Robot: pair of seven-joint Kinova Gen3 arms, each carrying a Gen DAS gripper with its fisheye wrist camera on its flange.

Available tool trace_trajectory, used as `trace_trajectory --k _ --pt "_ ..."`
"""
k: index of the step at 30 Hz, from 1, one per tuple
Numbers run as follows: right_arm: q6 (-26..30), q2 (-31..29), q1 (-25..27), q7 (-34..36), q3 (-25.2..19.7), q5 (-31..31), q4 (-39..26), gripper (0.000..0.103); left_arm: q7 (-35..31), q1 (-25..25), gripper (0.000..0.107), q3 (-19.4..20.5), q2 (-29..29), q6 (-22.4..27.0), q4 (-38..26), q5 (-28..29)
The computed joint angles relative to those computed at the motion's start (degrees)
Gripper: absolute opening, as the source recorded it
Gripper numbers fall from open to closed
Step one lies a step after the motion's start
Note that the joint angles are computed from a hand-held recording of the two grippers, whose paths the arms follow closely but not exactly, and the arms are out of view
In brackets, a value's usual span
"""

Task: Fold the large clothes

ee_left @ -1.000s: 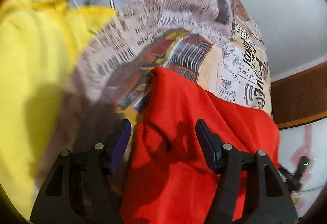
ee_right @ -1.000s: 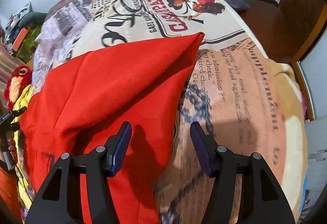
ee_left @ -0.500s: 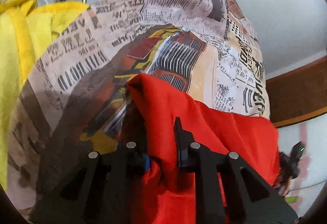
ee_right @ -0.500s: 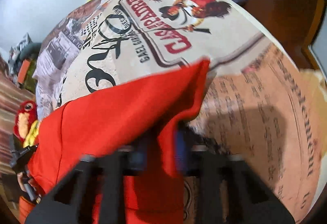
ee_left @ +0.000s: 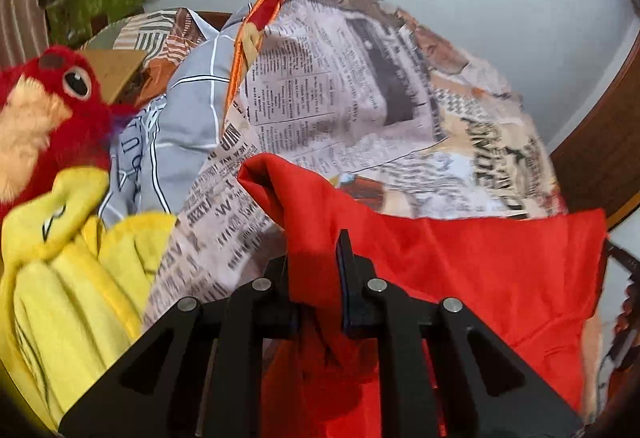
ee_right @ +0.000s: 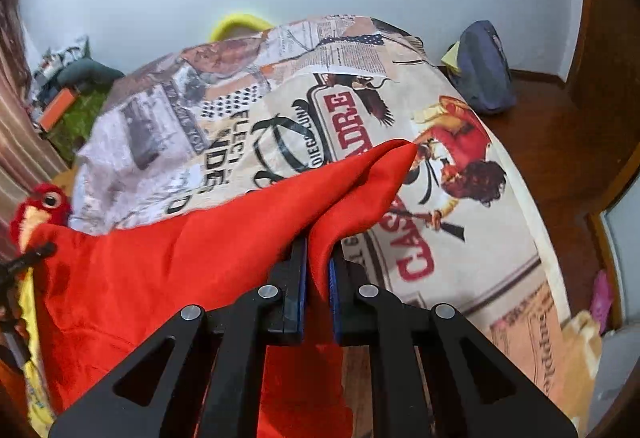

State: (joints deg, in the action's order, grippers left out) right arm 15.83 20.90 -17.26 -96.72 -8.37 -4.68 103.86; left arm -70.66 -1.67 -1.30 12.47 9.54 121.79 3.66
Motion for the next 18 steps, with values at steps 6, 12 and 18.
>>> trace_trajectory --k 6,12,18 --pt "2.20 4.45 -6.92 -7.26 7.28 5.11 -2.71 0.013 -0.60 -0.56 0.015 -0.28 7.67 2.27 -2.85 0.18" --pt "5.10 5.14 -7.16 -10.61 7.72 7.73 -3.14 0.025 -0.87 -2.01 0.028 0.37 8.79 2.12 -0.94 0.01" --pt "11.38 -0.10 -13.37 -15.12 10.53 17.41 -1.46 0.025 2.74 4.70 0.028 -4.84 2.27 4.52 1.63 -4.39"
